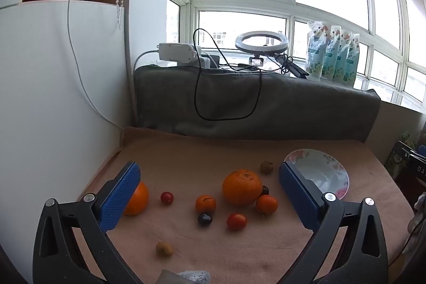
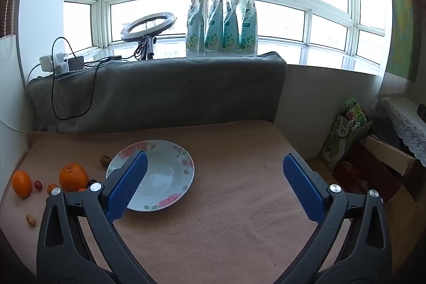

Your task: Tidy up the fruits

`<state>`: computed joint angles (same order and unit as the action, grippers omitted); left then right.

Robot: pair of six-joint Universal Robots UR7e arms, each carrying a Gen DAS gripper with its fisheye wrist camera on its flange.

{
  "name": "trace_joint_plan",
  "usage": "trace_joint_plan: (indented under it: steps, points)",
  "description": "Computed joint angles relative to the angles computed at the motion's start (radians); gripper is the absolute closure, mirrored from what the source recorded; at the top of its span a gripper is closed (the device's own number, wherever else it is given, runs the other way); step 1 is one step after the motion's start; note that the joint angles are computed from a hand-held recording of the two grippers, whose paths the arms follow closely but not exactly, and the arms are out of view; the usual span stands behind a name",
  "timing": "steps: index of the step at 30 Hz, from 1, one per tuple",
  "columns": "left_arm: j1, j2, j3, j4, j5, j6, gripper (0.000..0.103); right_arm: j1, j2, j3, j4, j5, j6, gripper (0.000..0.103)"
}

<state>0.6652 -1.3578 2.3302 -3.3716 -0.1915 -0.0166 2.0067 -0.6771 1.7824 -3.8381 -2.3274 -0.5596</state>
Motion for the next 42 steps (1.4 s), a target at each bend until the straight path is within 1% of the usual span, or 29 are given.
trace_joint_plan:
  steps: [2,5,6,9,11,12,14,17,24,35,39,42]
  points:
    - [0.001,0.004,0.0,-0.025,-0.007,0.015,0.0,0.0,-0.003,0.002,0.006,-0.003,0.003,0.0]
    - [-0.003,0.001,0.003,-0.021,-0.013,0.016,0.0,0.0,-0.004,0.002,0.008,-0.007,0.003,0.0]
    - [0.008,0.008,0.004,-0.068,-0.021,0.057,0.0,-0.001,-0.005,0.003,0.008,-0.005,0.003,0.0]
    - [0.02,0.022,0.006,-0.12,-0.031,0.098,0.0,0.005,0.007,-0.011,0.003,-0.015,-0.005,0.0]
    - [0.011,0.014,0.014,-0.069,-0.021,0.045,0.0,0.007,0.015,-0.02,0.001,-0.018,-0.008,0.0]
    - [0.008,0.014,0.019,-0.074,-0.022,0.044,0.0,0.01,0.022,-0.022,-0.005,-0.019,-0.008,0.0]
    - [0.006,-0.013,0.014,0.006,-0.029,-0.008,0.0,0.007,0.023,-0.022,-0.007,-0.014,-0.009,0.0]
    - [0.001,-0.009,0.017,-0.009,-0.026,0.005,0.0,0.007,0.006,-0.01,-0.002,-0.007,-0.009,0.0]
    - [-0.001,-0.029,0.017,0.044,-0.026,-0.034,0.0,0.009,0.006,-0.009,-0.006,-0.002,-0.021,0.0]
    - [0.001,-0.028,0.014,0.052,-0.02,-0.041,0.0,0.01,0.006,-0.011,-0.008,-0.004,-0.018,0.0]
    - [0.002,-0.023,0.011,0.043,-0.015,-0.036,0.0,0.011,0.008,-0.012,-0.012,-0.004,-0.022,0.0]
    - [0.001,-0.012,0.01,0.009,-0.013,-0.011,0.0,0.011,0.008,-0.012,-0.01,-0.003,-0.02,0.0]
